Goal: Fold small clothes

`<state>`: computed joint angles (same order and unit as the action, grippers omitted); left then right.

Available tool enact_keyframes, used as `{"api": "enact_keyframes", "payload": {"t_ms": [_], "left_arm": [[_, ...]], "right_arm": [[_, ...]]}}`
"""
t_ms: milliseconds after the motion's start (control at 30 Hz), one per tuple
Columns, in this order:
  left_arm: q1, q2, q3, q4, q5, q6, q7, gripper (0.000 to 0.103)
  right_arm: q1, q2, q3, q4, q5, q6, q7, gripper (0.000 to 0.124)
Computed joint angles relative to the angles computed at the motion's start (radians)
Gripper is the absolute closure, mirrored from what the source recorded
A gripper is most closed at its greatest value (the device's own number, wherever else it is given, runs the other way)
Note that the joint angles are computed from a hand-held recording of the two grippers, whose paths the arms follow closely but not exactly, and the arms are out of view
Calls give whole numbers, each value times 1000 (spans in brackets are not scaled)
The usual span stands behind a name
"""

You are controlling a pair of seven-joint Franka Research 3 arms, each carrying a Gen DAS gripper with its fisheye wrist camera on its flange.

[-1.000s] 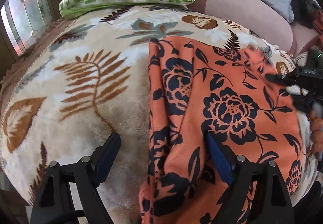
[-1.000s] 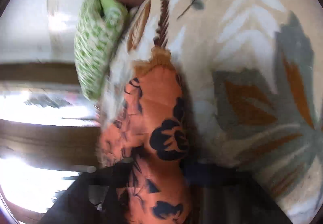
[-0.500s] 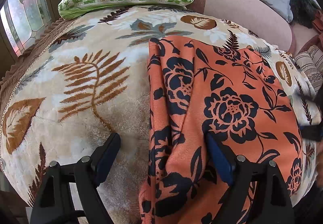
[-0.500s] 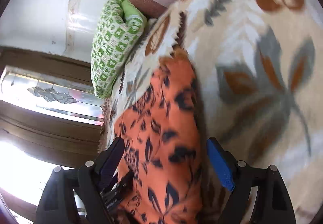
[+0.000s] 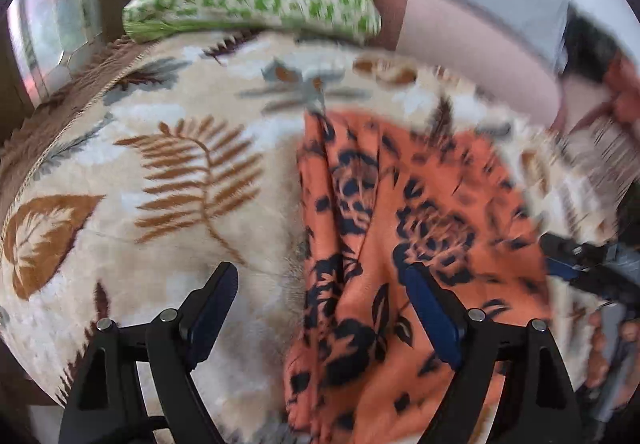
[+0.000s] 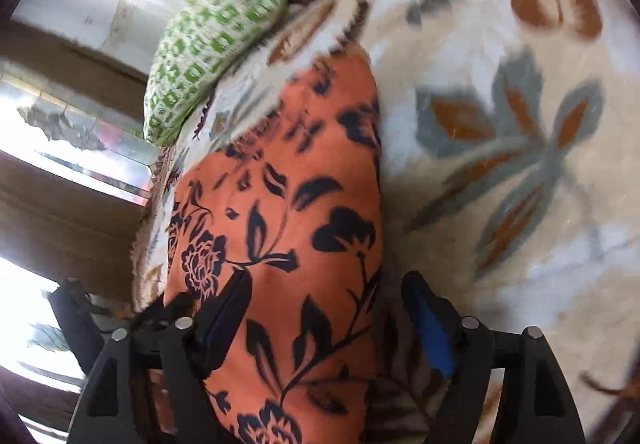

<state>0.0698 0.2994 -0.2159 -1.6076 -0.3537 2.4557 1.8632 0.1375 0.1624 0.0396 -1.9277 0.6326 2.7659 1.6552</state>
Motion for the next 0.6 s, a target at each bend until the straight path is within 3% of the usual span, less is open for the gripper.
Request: {"api": "enact_keyframes", "payload": {"t_ms": [33,133,200,300,333,400,467,533,600], "left_arm": [[27,-20,-9,-22,-57,-1,24,16],[86,-47,-9,-49,-215,-92,77,16],[108,-42,0,-43,-290,-189,98,16],[110,-38,10,-53,-358,-251,121,16],[106,-30,13,-51,-363,-271,118,26],[84,5,27,-27,-300,-335,67,66],[96,18,23,-31,-338,-336,70,70],[107,29,24,-2,-346,-378,50,72],[95,20,23,15,-302,-388,70,70]], "right_arm": [[12,-19,-11,-16,-38,30,41,44],[9,-66,18,-44,75,90,-55,44],[15,-70,36,-17,150,84,-162,44],[26,-66,42,15,224,45,-270,44],[31,-55,41,27,229,30,-281,44],[35,-30,32,45,200,-20,-263,43],[32,14,24,75,166,-91,-217,42],[22,8,41,56,223,-57,-280,42],[19,4,39,56,227,-76,-289,41]]}}
